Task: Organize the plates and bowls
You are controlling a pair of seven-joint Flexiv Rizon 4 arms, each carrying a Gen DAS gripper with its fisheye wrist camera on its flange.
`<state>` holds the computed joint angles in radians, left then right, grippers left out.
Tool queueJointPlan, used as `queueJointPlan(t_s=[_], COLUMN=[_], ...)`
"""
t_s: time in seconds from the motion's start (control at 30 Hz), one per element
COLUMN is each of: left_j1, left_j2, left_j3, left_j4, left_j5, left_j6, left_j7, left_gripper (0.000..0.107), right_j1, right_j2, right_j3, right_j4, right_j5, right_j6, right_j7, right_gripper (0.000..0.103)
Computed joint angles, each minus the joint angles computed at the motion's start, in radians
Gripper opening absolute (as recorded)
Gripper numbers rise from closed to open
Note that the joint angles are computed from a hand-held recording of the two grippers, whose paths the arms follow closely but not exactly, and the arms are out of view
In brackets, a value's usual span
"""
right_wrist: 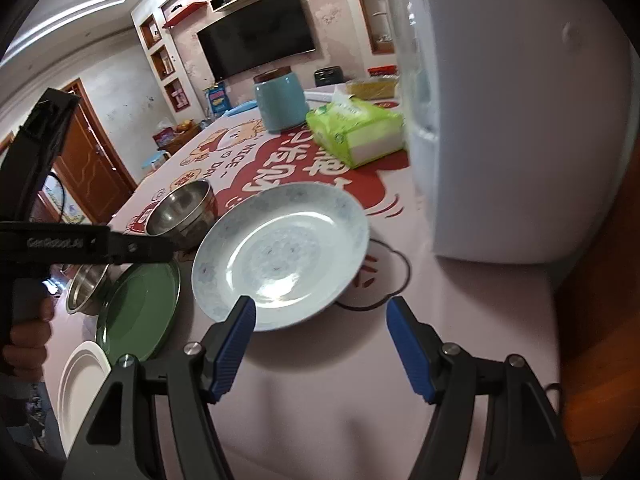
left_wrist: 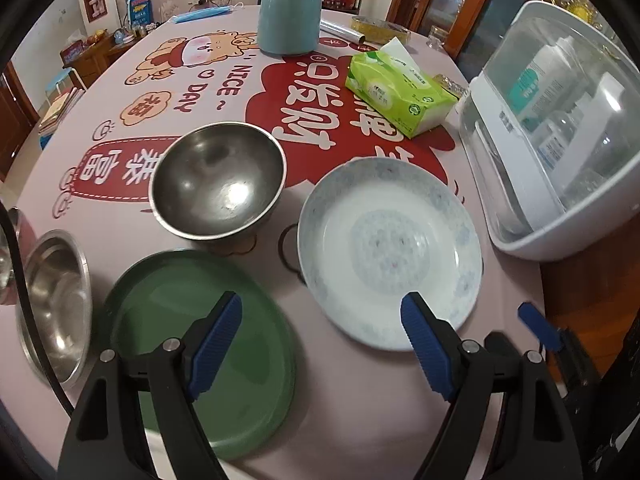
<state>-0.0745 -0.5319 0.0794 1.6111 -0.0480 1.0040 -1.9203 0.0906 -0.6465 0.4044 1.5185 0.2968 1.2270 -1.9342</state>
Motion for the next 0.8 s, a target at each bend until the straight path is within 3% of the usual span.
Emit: queueJointPlan(t_s=[0.13,0.5,0.8], left_j1=[-0.006,-0.022,-0.016], left_j2=[-0.044,-0.133,-0.156], left_j3=[0.011,0.027,0.02], left_j4=[-0.022,-0.113,-0.132], left_j5=[0.012,0.045,0.051], left_j6=[0.038,-0.024,-0.028], left_j7=[-0.013,-0.007,0.035], left_gripper=[0.081,0.076,0.048], right_j1=[-0.016,-0.022,-0.007], right_j2=[-0.027,-0.063,-0.077], right_j3=[0.03,0.039,0.026], right_j4=[-0.02,-0.053,-0.068], right_j5=[0.03,0.058,0.063], right_j6=[-0.004,-0.031,-0.052], right_j7=[-0.03,-0.049,-0.055], right_gripper=[0.068,0.068,0.057])
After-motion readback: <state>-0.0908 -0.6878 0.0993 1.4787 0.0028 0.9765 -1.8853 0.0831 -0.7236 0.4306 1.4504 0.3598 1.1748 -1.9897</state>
